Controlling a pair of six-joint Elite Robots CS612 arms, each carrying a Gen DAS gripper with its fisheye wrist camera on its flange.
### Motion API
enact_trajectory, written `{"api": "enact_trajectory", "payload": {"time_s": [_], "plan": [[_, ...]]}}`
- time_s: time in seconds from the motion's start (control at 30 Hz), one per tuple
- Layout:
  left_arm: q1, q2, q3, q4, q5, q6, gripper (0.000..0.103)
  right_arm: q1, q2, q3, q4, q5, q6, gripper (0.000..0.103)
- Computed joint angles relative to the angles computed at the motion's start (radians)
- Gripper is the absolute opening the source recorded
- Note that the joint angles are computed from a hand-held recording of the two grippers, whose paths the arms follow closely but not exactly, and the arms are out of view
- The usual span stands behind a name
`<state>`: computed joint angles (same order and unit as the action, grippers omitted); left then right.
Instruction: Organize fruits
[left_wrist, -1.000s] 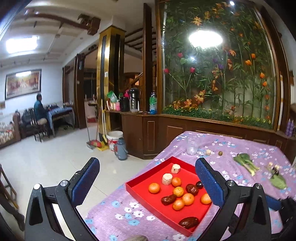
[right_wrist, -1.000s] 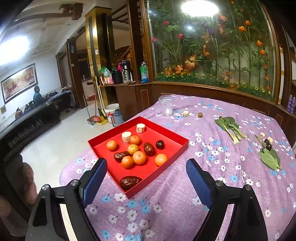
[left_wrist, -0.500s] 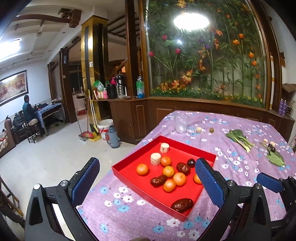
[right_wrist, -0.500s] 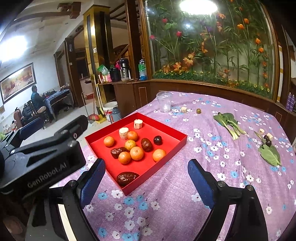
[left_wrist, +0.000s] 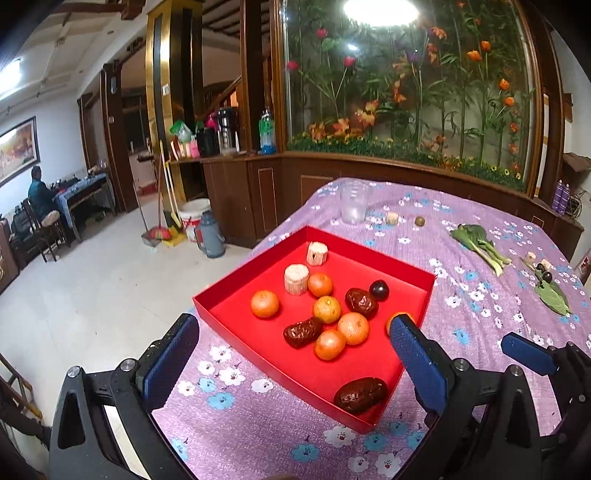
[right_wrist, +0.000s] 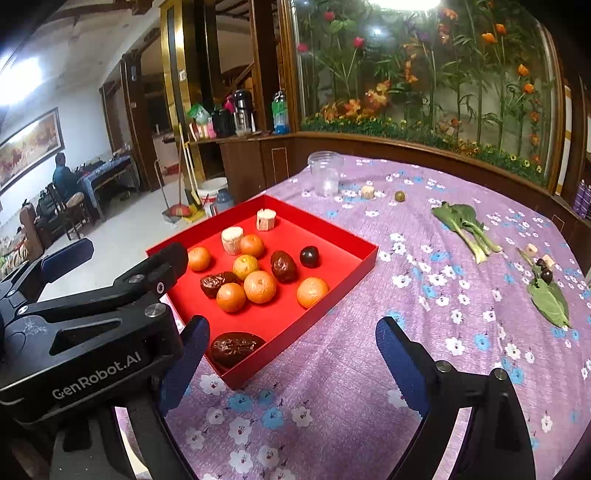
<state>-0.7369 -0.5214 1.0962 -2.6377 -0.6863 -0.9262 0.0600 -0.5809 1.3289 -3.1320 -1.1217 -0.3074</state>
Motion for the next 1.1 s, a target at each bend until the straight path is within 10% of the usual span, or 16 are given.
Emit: {"api": "enact_trajectory", "payload": {"time_s": [1.1], "plan": [[0.059, 0.046, -0.055, 0.0, -0.239, -0.002, 0.103, 0.034, 0.061, -0.111, 0.138, -0.066, -0.037, 0.094]]}}
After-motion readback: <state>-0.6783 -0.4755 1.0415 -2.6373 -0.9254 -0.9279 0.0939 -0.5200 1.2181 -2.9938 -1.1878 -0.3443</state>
